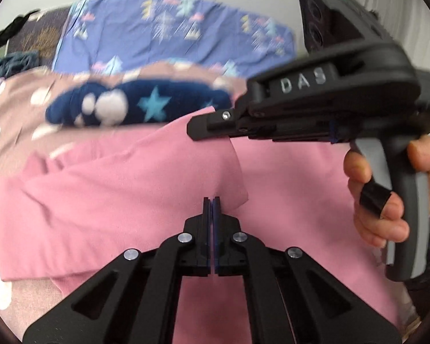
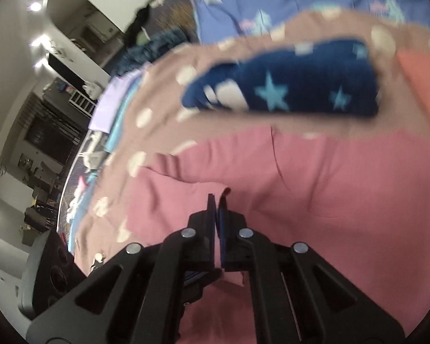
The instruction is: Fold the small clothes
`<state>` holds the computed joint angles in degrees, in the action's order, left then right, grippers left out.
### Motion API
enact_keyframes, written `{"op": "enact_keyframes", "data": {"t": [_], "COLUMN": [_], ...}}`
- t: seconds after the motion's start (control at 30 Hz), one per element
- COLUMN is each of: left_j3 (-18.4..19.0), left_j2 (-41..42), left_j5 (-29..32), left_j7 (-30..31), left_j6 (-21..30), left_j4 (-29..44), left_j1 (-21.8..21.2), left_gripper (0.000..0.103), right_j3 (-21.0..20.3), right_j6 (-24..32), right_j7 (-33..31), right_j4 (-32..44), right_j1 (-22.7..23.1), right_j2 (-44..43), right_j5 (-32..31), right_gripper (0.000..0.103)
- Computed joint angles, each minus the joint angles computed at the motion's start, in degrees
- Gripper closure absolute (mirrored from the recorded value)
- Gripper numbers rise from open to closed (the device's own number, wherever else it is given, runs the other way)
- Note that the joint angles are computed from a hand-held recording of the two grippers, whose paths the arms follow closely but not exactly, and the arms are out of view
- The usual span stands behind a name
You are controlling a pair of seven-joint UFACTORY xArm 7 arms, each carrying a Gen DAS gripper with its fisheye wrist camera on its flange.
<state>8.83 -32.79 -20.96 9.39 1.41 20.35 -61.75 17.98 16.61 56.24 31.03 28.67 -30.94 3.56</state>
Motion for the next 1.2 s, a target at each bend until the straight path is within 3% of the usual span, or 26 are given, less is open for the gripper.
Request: {"op": "enact_keyframes", "data": {"t": [0.13,0.23,0.33,0.43,0.5,0.53,0.57,0.63,0.7,0.8,0.83,0.87,0.97,1.03,1.17,1.2], "left_j3": [0.46,-0.53,-2.45,-4.88,-10.52,-13.91,-16.89,-18.12,-17.86,-15.19,-13.85,-12.47,-12.66,-10.68,-9.02,-9.61], "left_j2": [-4.80,-4.64,-0.89,2.18,2.22,1.45,0.26,-2.65,-6.01,-11.20,-13.74,-15.14,-14.73,-11.66,-7.93,-7.44], "left_j5": [-0.04,1.03,2.21,2.99,4.76,6.19,7.75,9.78,11.18,12.02,12.06,12.26,13.83,13.71,12.89,13.00], "left_j7": [0.73,1.01,-0.07,-2.11,-5.17,-7.21,-9.34,-11.85,-14.06,-16.09,-16.27,-16.09,-16.63,-16.28,-15.81,-16.03], "left_j6": [-0.79,-1.31,-1.96,-0.66,0.38,0.86,1.40,2.66,4.53,6.24,6.90,7.29,7.67,7.35,5.76,5.56], "left_j4": [0.23,0.54,1.44,1.94,0.82,-0.25,-1.47,-4.00,-6.58,-10.35,-12.09,-13.10,-13.74,-12.62,-11.08,-11.06], "left_j1": [-6.06,-9.60,-9.70,-6.00,1.80,6.81,11.63,16.61,20.77,24.13,24.62,25.36,28.99,29.37,29.08,29.57], "left_gripper": [0.103,0.103,0.103,0.101,0.091,0.079,0.070,0.068,0.067,0.064,0.060,0.058,0.058,0.058,0.058,0.058], "right_j3": [2.88,2.52,-0.49,-5.19,-4.60,-4.18,-4.40,-4.62,-3.58,-3.37,-3.03,-2.25,1.58,2.44,3.97,4.04], "right_j6": [14.75,27.21,30.86,27.16,27.91,28.61,28.24,27.33,27.16,24.42,23.77,22.60,21.38,23.36,38.50,40.84], "right_j7": [2.61,5.62,7.37,6.30,7.43,8.28,8.79,9.22,9.09,7.95,8.05,8.10,12.21,14.13,15.09,14.82], "right_j4": [-0.79,-5.14,-12.40,-21.39,-24.63,-26.03,-27.99,-30.13,-30.46,-28.86,-28.28,-27.29,-26.04,-24.49,-18.16,-17.89], "right_j1": [-2.20,-2.70,-3.12,-1.48,-1.54,-1.27,-0.27,1.85,3.93,5.46,5.39,5.11,2.83,1.37,-1.68,-1.82], "right_j2": [-13.84,-25.87,-33.11,-38.95,-43.01,-45.48,-48.51,-52.29,-53.30,-46.72,-45.03,-42.29,-44.00,-46.18,-44.19,-43.39], "right_j5": [-3.39,-3.61,-1.17,2.91,3.65,3.91,4.56,5.34,4.89,4.70,4.48,4.01,1.98,0.24,-2.77,-2.99], "right_gripper": [0.101,0.101,0.101,0.100,0.095,0.093,0.086,0.065,0.059,0.063,0.088,0.101,0.101,0.101,0.099,0.091]}}
